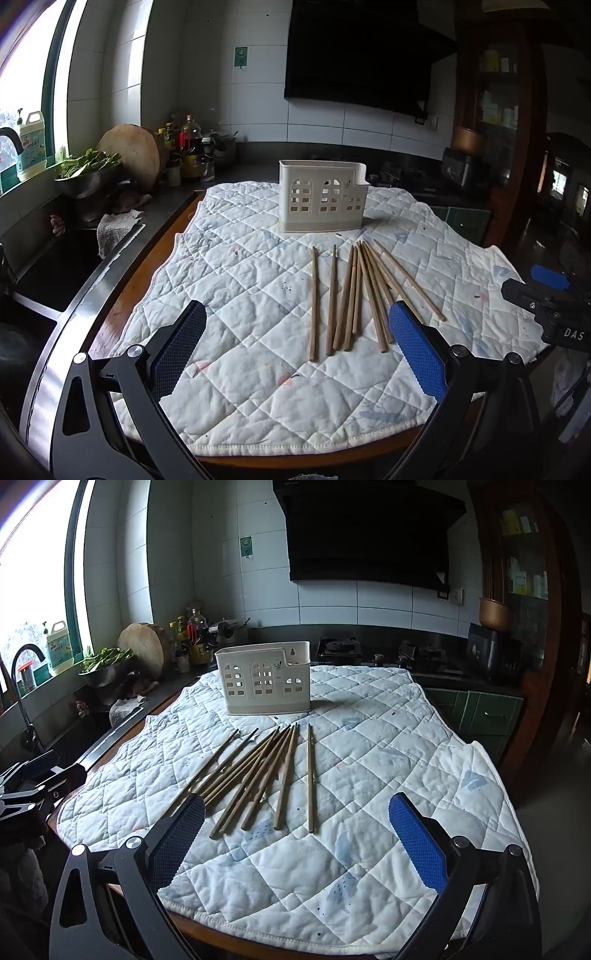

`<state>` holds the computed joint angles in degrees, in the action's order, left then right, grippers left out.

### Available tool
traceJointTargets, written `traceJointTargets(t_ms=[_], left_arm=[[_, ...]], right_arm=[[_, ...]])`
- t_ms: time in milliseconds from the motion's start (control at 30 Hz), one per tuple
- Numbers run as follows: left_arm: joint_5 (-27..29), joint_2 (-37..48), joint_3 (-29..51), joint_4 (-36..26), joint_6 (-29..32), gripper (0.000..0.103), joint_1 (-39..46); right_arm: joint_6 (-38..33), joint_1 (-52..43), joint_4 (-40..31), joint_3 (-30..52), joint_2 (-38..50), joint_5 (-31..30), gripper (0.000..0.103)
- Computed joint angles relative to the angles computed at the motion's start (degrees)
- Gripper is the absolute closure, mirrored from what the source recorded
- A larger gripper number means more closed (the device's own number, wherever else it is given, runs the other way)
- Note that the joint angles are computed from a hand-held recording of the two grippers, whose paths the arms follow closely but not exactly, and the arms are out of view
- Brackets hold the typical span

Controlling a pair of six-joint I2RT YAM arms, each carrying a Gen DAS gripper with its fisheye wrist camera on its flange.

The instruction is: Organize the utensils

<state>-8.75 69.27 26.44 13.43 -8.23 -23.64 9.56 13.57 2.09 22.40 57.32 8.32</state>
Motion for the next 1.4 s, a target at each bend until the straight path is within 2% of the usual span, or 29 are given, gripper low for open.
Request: traceJointTargets(t_ms=[400, 1400], left_arm=[[-1.06, -1.52, 0.38, -2.49, 0.25, 0.005, -0.83], [-0.61, 0.14, 0.45, -0.85, 0.56, 0.005, 0.03]], right_arm=[[-0.02, 0.11, 0.27, -0.25, -0.38, 0.26, 0.006], [-0.23, 0.71, 0.06, 0.1, -0.32, 0.57, 0.006]])
